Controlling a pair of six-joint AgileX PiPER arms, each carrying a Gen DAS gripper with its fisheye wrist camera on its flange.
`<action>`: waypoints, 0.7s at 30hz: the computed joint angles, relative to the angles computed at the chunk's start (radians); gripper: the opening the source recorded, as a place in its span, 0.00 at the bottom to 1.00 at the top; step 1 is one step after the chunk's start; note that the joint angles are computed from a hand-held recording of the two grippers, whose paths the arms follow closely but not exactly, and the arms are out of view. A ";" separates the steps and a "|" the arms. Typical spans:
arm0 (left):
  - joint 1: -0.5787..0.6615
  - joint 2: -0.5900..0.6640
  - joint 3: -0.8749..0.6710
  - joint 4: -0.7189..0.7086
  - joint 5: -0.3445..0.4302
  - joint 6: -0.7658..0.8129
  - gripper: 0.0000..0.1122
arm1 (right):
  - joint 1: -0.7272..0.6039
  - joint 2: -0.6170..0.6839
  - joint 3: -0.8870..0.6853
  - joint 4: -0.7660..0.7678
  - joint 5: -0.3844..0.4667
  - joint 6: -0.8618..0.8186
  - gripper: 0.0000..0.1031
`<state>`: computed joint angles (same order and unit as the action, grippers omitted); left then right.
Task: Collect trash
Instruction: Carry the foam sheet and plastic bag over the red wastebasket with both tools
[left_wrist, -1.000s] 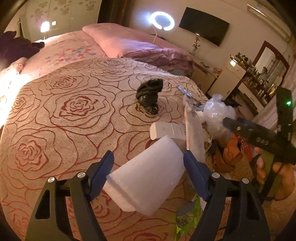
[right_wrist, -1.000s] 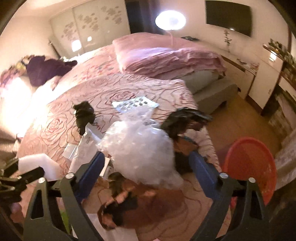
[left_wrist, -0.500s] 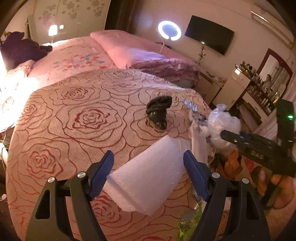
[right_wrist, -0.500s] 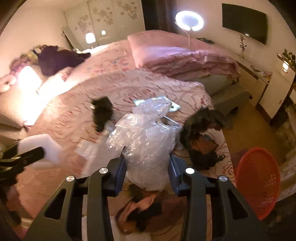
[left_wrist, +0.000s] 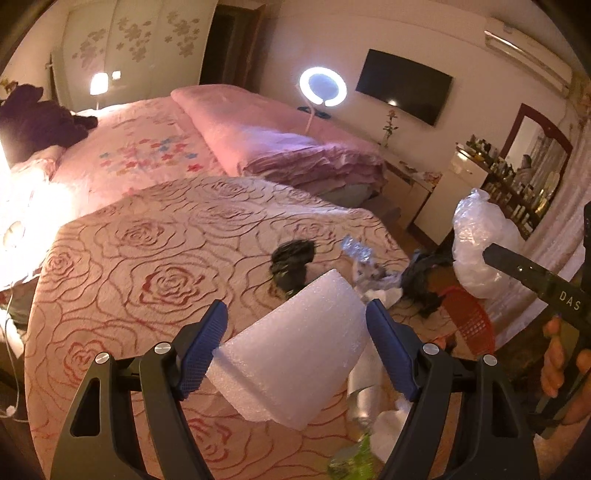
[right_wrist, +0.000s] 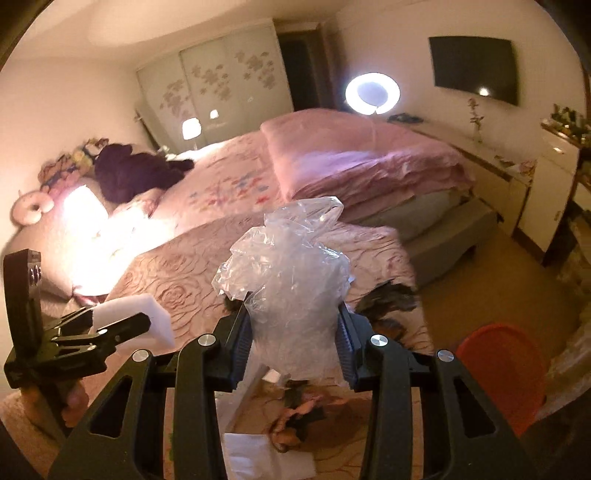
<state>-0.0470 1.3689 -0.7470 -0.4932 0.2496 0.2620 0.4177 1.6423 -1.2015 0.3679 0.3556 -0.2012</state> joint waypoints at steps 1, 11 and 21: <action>-0.012 0.007 -0.012 0.003 0.001 -0.006 0.66 | -0.011 -0.011 0.011 -0.015 -0.004 0.015 0.38; -0.173 0.092 -0.124 0.139 -0.003 -0.181 0.66 | -0.111 -0.064 0.134 -0.308 -0.065 0.314 0.38; -0.358 0.311 -0.382 0.231 0.067 -0.299 0.66 | -0.264 -0.103 0.298 -0.364 -0.140 0.398 0.38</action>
